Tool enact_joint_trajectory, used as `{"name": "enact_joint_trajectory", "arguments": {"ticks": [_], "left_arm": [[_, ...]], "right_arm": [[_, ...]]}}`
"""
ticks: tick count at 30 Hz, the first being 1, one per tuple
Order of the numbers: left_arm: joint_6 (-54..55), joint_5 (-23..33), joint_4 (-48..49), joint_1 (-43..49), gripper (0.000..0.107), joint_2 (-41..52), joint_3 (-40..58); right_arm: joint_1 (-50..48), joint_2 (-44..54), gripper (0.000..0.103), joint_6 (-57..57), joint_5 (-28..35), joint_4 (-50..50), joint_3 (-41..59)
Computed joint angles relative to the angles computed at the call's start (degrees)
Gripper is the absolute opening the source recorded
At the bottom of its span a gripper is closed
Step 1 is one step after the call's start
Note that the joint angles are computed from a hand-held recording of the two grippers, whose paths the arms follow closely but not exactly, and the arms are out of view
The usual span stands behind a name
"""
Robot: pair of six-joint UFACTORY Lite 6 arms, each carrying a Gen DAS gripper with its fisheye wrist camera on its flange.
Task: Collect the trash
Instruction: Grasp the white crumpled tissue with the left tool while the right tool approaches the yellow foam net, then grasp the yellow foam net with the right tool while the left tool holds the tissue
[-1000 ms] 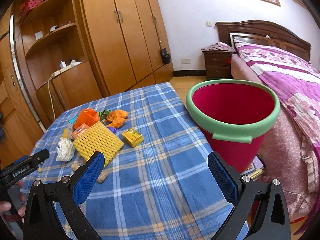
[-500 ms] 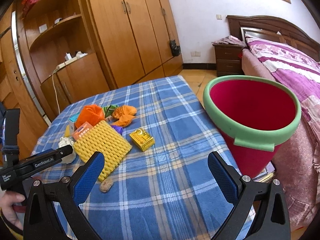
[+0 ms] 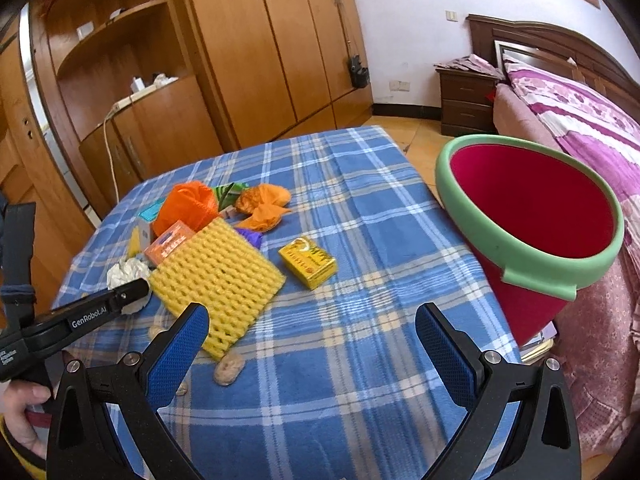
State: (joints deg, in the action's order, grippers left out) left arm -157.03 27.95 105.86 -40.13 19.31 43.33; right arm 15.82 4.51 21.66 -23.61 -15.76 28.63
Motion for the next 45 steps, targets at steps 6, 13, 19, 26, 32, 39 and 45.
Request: {"name": "enact_joint_trajectory", "arguments": {"ticks": [6,13,19,26,32,39,45], "left_arm": [[-2.8,2.0,2.7,0.2,0.026,-5.2,-5.3],[-6.5,3.3,7.2,2.3,0.026,-8.4,-9.7],[-9.1,2.6,12.3,4.3,0.026,-8.1,-10.3],[-9.8,2.1,14.0,5.0,0.026,-7.3,-9.7],[-7.1,2.8,9.8,3.1,0.026,-8.9,-9.9],[2.1,5.2,-0.6,-1.7,0.026,-12.2,-8.4],[8.5,4.0,-5.1,-4.1,0.026,-12.8,-3.9]], "right_arm": [[4.4,-0.1,0.102,-3.3,2.0,6.7,1.0],[10.9,5.3,0.102,-8.7,3.2,14.7,5.6],[17.4,11.3,0.096,-26.5,2.3,32.8,10.6],[18.0,15.4,0.027,-32.5,3.1,37.2,14.2],[16.7,10.2,0.011,-28.7,0.6,32.7,9.1],[14.6,0.5,0.010,-23.8,0.5,25.9,3.3],[9.5,-7.2,0.010,-14.4,3.6,14.0,0.3]]}}
